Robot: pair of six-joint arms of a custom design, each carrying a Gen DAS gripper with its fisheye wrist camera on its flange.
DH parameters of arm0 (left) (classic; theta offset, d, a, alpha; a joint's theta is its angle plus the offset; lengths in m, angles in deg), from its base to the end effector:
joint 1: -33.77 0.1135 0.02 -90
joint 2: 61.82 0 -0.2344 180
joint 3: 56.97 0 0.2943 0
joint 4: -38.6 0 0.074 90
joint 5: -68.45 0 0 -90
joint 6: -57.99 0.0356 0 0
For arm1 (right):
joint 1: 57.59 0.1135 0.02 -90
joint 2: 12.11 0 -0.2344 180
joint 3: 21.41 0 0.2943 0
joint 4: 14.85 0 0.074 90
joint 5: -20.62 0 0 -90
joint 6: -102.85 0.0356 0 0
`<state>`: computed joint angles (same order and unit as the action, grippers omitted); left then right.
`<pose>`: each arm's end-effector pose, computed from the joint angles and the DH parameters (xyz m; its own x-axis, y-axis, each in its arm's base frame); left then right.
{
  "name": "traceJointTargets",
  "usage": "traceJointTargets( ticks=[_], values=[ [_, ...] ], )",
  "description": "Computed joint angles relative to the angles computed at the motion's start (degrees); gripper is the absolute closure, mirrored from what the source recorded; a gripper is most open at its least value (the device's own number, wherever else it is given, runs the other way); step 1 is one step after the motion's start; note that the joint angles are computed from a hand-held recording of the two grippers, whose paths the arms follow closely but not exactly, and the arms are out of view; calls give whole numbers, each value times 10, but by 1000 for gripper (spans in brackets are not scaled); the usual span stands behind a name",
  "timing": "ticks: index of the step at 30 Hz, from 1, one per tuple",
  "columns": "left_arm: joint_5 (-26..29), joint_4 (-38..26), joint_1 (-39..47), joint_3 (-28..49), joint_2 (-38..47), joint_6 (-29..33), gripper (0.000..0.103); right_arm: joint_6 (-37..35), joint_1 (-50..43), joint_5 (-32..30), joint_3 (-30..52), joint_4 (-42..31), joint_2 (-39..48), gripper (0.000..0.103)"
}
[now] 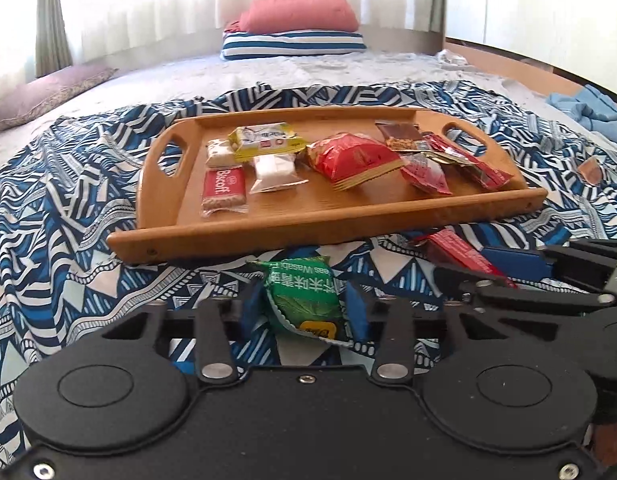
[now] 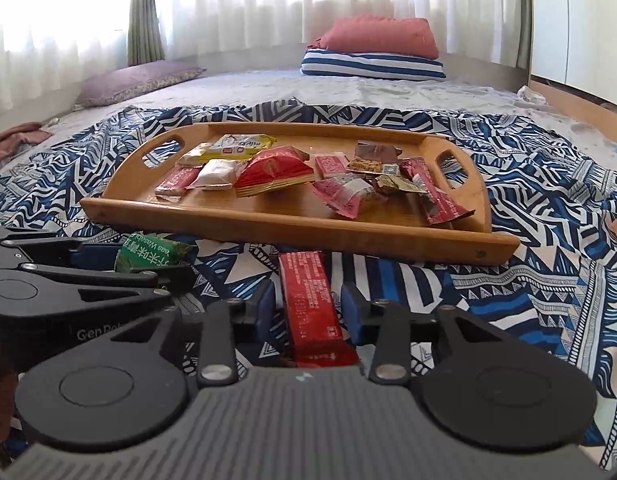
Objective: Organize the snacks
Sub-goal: 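Grasp the green packet with the left tool while the right tool grasps the red bar, then lift both held snacks and carry them over the wooden tray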
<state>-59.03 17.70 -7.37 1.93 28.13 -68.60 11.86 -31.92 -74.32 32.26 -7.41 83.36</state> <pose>0.2665 -0.2041 0.1156 -0.6190 -0.0873 -0.7805 -0.1611 0.9868 0.0173 0.3160 0.1553 0.0889 -0.5000 -0.2594 -0.8262 -0.5044 0.8628 0.0343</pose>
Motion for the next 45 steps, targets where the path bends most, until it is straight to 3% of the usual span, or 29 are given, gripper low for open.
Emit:
traceJointTargets(
  ticks=[2,4,6,15,31,36,45],
  values=[
    [3,-5,2,2,-2,-8,67,-3,3,-1,-1,2,-1,59],
    [13,-2,6,-4,-10,-10,68,-4,3,-7,0,0,-1,71],
    [21,-3,7,-8,-18,-11,68,-1,2,-13,1,-6,-3,75],
    [40,-33,7,-5,-40,-28,69,19,-8,-29,-7,-30,-34,75],
    [18,-64,15,0,-103,-9,71,17,-31,-31,-29,-39,-115,75],
    [19,-57,38,7,-119,17,72,24,-39,-32,-8,-43,-108,75],
    [66,-40,104,32,-108,46,72,31,-54,-25,64,-51,-52,75]
  ],
)
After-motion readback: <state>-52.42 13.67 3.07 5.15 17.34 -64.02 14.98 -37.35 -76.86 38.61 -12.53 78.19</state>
